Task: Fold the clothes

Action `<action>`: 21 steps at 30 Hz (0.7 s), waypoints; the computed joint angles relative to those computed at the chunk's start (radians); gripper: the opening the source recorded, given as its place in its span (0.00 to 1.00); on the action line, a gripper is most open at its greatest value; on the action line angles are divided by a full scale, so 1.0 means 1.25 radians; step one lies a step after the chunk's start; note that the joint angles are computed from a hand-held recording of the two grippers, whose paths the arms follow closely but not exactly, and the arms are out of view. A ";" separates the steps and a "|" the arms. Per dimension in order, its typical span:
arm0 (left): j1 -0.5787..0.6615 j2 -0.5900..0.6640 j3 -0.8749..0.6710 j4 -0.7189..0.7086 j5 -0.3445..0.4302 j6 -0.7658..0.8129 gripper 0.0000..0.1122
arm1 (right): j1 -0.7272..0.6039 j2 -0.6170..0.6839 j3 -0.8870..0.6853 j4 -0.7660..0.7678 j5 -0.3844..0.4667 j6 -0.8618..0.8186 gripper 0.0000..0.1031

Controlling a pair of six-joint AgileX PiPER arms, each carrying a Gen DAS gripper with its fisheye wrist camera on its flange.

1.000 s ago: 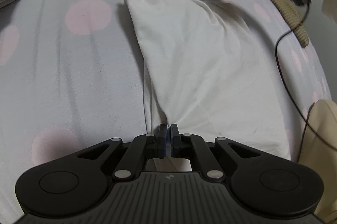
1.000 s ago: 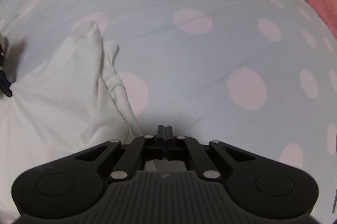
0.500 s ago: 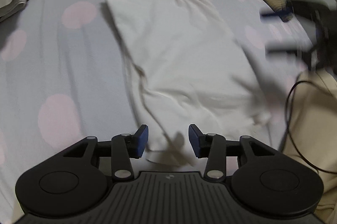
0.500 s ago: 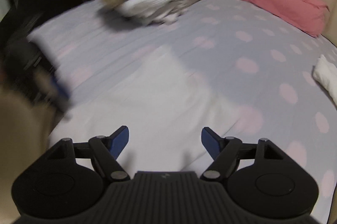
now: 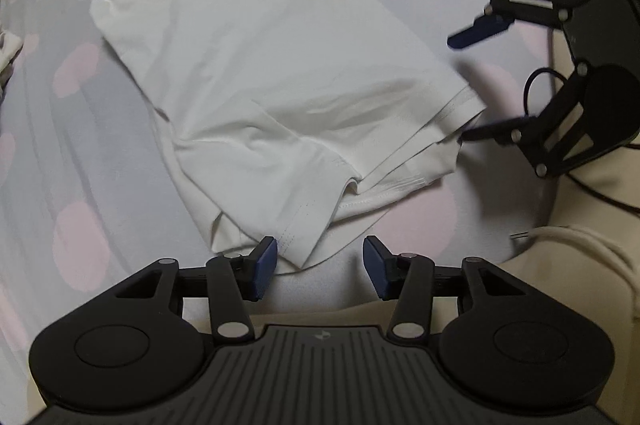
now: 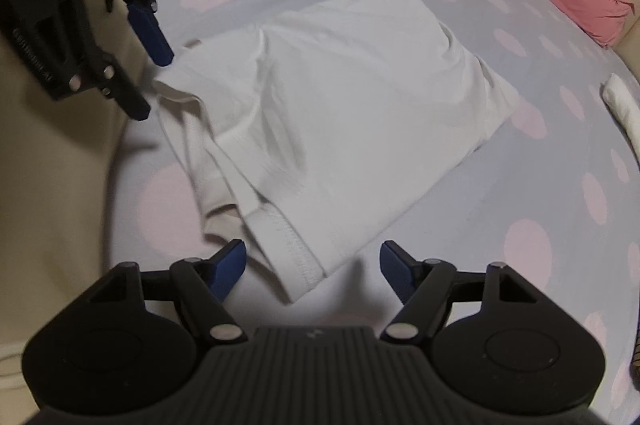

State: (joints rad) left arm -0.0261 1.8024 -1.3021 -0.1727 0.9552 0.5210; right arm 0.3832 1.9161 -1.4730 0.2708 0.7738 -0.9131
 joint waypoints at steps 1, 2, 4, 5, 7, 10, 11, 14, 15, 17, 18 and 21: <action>0.001 0.007 -0.005 -0.002 -0.002 -0.004 0.40 | 0.002 0.003 0.004 -0.007 -0.012 0.014 0.71; 0.005 0.012 -0.008 -0.007 -0.008 -0.008 0.40 | 0.000 0.008 0.001 -0.005 -0.015 0.027 0.68; 0.011 0.022 -0.013 -0.017 -0.019 -0.017 0.37 | -0.011 0.021 -0.012 0.022 0.001 0.035 0.60; 0.010 0.026 -0.014 -0.005 -0.027 -0.033 0.28 | -0.016 0.027 -0.020 0.035 0.012 0.036 0.48; 0.002 0.038 -0.017 0.037 -0.034 -0.077 0.17 | -0.020 0.028 -0.014 0.049 0.012 0.037 0.30; -0.014 0.045 -0.017 0.109 -0.029 -0.126 0.01 | -0.024 0.014 0.016 0.063 -0.017 0.023 0.20; -0.019 0.042 -0.015 0.135 -0.030 -0.135 0.01 | -0.029 0.012 0.017 0.068 -0.016 0.027 0.18; -0.021 0.030 -0.009 0.186 -0.024 -0.138 0.01 | -0.042 0.005 0.010 0.080 0.007 0.037 0.16; -0.012 0.027 -0.010 0.183 -0.014 -0.127 0.01 | -0.047 0.003 0.005 0.086 0.020 0.037 0.16; 0.006 0.019 -0.014 0.166 0.008 -0.099 0.01 | -0.053 0.004 -0.007 0.096 0.043 0.042 0.16; 0.009 0.014 -0.012 0.169 0.013 -0.091 0.01 | -0.052 0.003 -0.008 0.093 0.045 0.042 0.16; 0.012 0.003 -0.006 0.188 0.028 -0.076 0.00 | -0.041 0.003 0.001 0.066 0.034 0.026 0.16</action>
